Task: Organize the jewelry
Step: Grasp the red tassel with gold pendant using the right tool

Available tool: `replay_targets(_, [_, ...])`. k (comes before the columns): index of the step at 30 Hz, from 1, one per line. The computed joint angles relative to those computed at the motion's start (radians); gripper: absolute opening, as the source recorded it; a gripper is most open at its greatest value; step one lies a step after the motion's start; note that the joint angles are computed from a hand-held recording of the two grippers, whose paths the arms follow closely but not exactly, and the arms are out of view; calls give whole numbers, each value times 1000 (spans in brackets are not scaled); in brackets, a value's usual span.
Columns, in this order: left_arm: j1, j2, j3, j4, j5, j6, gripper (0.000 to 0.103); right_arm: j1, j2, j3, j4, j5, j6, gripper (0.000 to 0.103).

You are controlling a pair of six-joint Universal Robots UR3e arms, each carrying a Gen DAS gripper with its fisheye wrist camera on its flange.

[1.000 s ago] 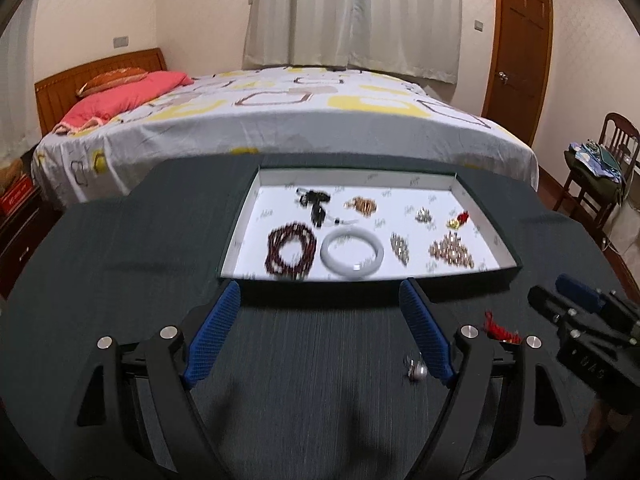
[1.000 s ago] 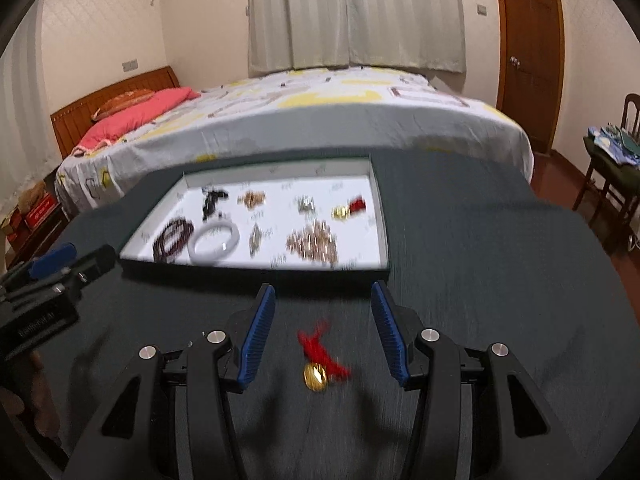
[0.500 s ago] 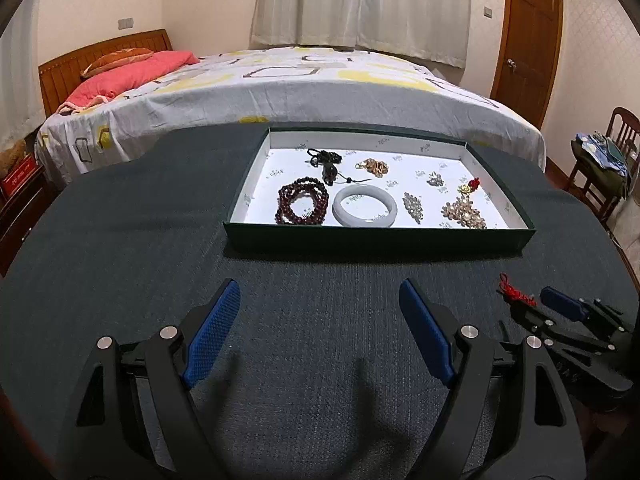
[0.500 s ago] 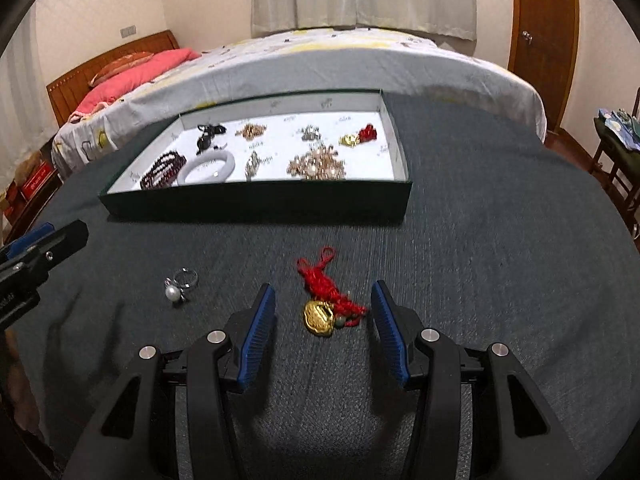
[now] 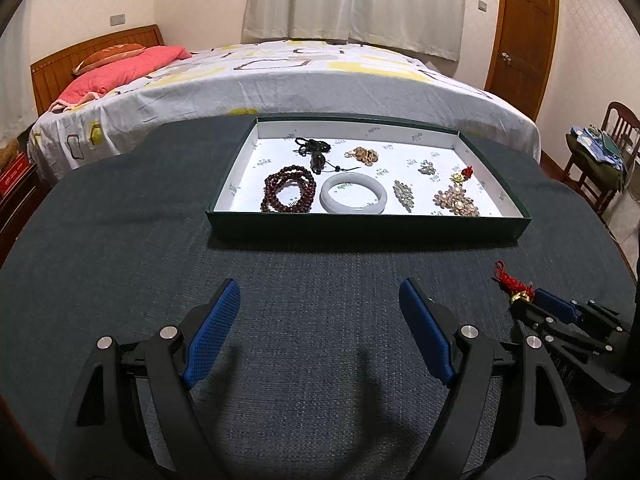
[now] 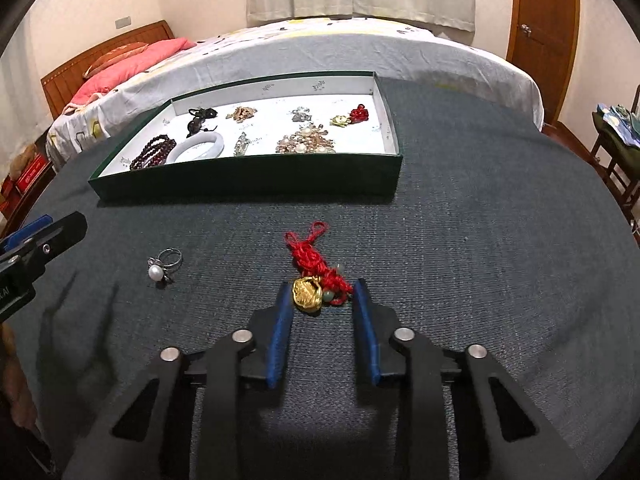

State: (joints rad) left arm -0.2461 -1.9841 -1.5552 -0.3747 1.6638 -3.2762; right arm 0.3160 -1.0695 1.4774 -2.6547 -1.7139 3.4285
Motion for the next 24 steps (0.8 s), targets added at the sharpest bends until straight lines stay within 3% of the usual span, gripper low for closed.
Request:
replay_targets(1, [-1,-2,2,-1,-1,1,80,-5,-4,7,-5,11,-3,17])
replay_targets(5, [-6,-11,7,-3,-1,5,80,-11,-10,19,-15,26,-4,13])
replay_targets(24, [-46,-58,57,-26,-2,10,80,-30,-53,66,-61,19,-7,11])
